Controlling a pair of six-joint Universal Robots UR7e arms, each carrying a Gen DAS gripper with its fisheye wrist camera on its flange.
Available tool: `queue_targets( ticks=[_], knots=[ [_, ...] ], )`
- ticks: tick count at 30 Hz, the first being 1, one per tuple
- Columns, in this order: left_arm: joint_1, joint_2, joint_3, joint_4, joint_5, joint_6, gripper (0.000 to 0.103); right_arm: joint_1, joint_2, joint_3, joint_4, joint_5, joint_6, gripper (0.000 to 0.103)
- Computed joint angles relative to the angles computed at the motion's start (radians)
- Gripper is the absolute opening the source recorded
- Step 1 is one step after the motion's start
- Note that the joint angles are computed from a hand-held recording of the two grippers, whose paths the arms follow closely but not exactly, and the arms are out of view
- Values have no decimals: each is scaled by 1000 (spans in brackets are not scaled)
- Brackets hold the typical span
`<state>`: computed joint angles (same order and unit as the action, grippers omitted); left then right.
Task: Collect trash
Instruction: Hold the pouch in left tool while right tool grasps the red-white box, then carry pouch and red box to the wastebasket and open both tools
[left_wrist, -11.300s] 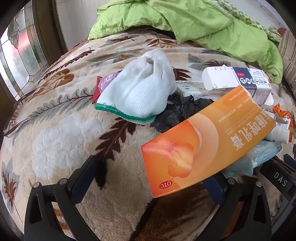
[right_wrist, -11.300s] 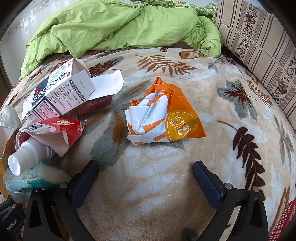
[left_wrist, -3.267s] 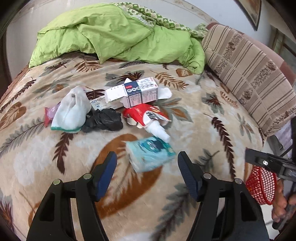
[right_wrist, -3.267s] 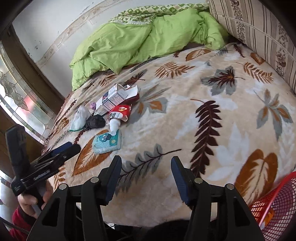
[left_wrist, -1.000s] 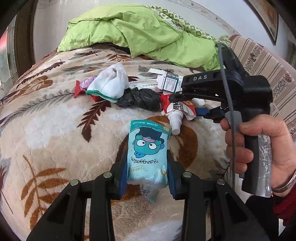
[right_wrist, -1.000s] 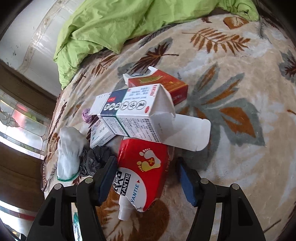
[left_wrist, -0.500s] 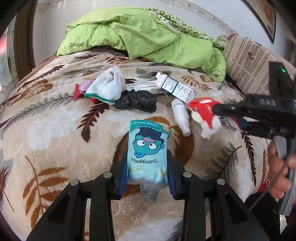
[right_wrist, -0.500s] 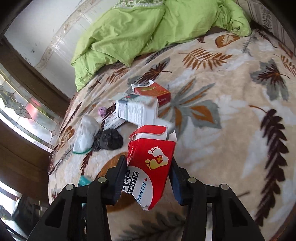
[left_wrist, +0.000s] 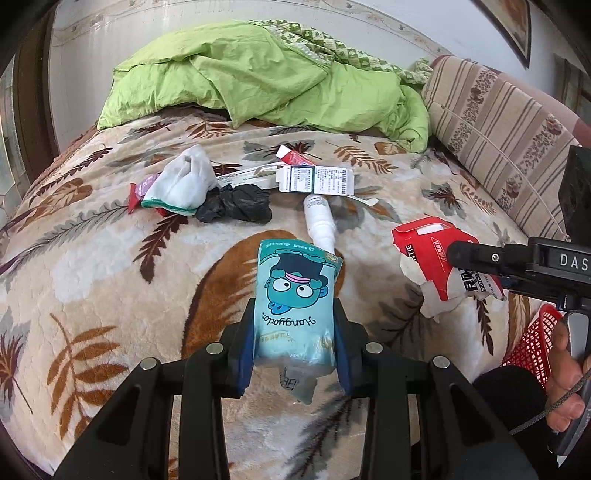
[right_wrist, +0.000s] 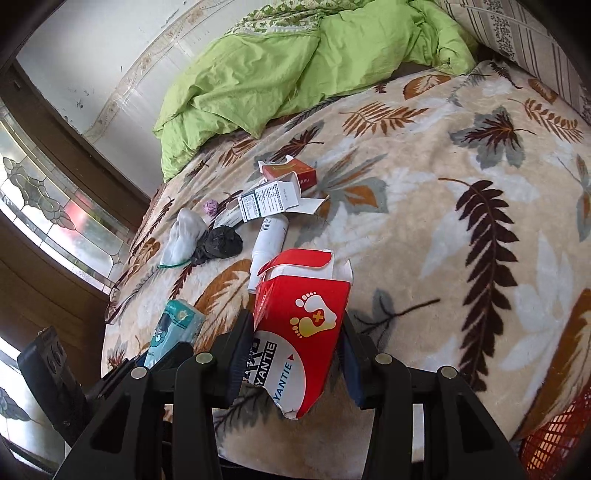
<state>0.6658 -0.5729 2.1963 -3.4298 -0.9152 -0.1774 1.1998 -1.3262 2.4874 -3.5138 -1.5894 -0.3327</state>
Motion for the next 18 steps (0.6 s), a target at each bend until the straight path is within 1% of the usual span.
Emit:
queue_targets(
  ticks=[18],
  knots=[
    [-75,-3,9,35,-3,-13,35,-67,-132,105,-7,75,-27,47]
  ],
)
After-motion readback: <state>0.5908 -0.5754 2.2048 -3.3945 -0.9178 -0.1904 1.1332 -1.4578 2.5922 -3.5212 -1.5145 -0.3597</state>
